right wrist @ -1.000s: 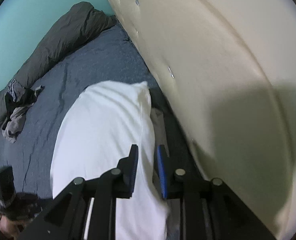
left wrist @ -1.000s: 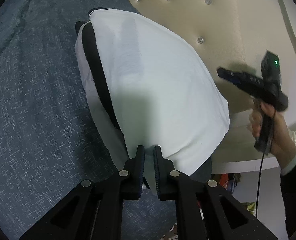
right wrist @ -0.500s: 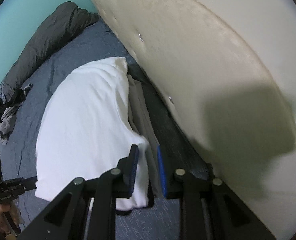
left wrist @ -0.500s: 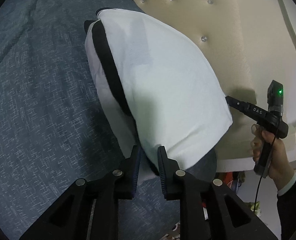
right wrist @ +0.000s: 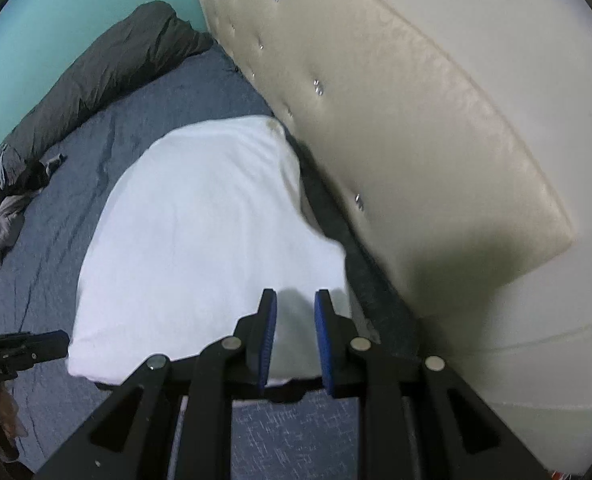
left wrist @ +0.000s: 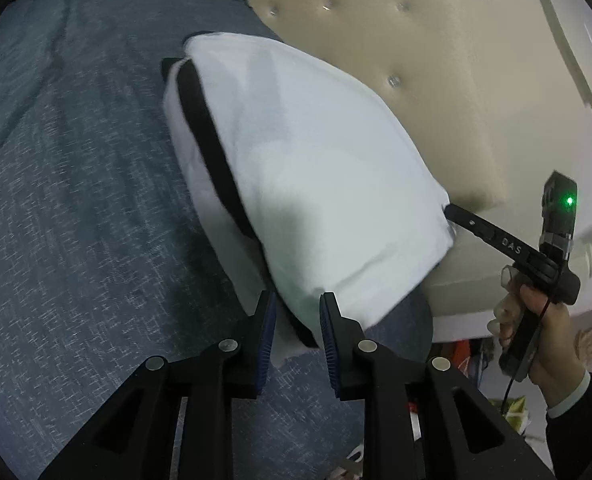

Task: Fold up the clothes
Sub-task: 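Open both grippers and release the folded shirt onto the stack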

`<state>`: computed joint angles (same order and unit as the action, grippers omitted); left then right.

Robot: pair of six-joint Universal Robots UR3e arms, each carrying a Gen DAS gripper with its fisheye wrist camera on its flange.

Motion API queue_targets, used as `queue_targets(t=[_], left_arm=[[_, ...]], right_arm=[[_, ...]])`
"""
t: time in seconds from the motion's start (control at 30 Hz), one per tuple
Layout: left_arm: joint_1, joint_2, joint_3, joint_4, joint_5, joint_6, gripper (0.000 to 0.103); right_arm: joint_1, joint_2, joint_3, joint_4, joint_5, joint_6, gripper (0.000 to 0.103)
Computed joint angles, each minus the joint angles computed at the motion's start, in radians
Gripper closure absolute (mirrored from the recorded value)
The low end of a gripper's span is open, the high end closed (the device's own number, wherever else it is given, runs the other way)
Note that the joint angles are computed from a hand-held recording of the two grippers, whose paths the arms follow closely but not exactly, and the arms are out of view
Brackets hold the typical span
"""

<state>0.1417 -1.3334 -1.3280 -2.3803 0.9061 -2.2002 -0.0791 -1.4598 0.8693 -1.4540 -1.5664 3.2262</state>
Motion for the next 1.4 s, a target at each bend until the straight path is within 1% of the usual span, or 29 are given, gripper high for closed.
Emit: queue_targets(t=[0.2, 0.37, 0.43, 0.5, 0.6, 0.67, 0.9, 1.1, 1.4], left_arm=[[-0.014, 0.038, -0.049, 0.006, 0.01, -0.001, 0.078], [-0.015, 0.053, -0.059, 0.014, -0.006, 0.001, 0.078], [-0.005, 0.057, -0.052, 0.001, -0.009, 0.014, 0.078], [0.026, 0.069, -0.039, -0.038, -0.007, 0.051, 0.078], [0.07, 0.081, -0.014, -0.089, -0.003, 0.102, 0.078], [0.107, 0.082, 0.017, -0.129, 0.001, 0.141, 0.077], [0.246, 0.033, 0.193, -0.307, 0.012, 0.293, 0.073], [0.364, -0.031, 0.364, -0.47, 0.028, 0.427, 0.072], [0.527, -0.087, 0.534, -0.67, 0.071, 0.618, 0.072]], right_arm=[[-0.029, -0.134, 0.204, -0.05, 0.007, 0.013, 0.084], [-0.061, -0.225, 0.292, -0.083, 0.025, 0.032, 0.084], [-0.051, -0.244, 0.3, -0.098, 0.023, 0.055, 0.084], [-0.037, -0.259, 0.304, -0.114, 0.019, 0.081, 0.084], [0.001, -0.259, 0.286, -0.127, -0.002, 0.114, 0.084], [0.044, -0.223, 0.258, -0.152, -0.011, 0.155, 0.084], [0.196, -0.124, 0.145, -0.182, -0.081, 0.274, 0.081], [0.313, -0.023, 0.0, -0.159, -0.142, 0.365, 0.081], [0.475, 0.088, -0.191, -0.09, -0.251, 0.489, 0.081]])
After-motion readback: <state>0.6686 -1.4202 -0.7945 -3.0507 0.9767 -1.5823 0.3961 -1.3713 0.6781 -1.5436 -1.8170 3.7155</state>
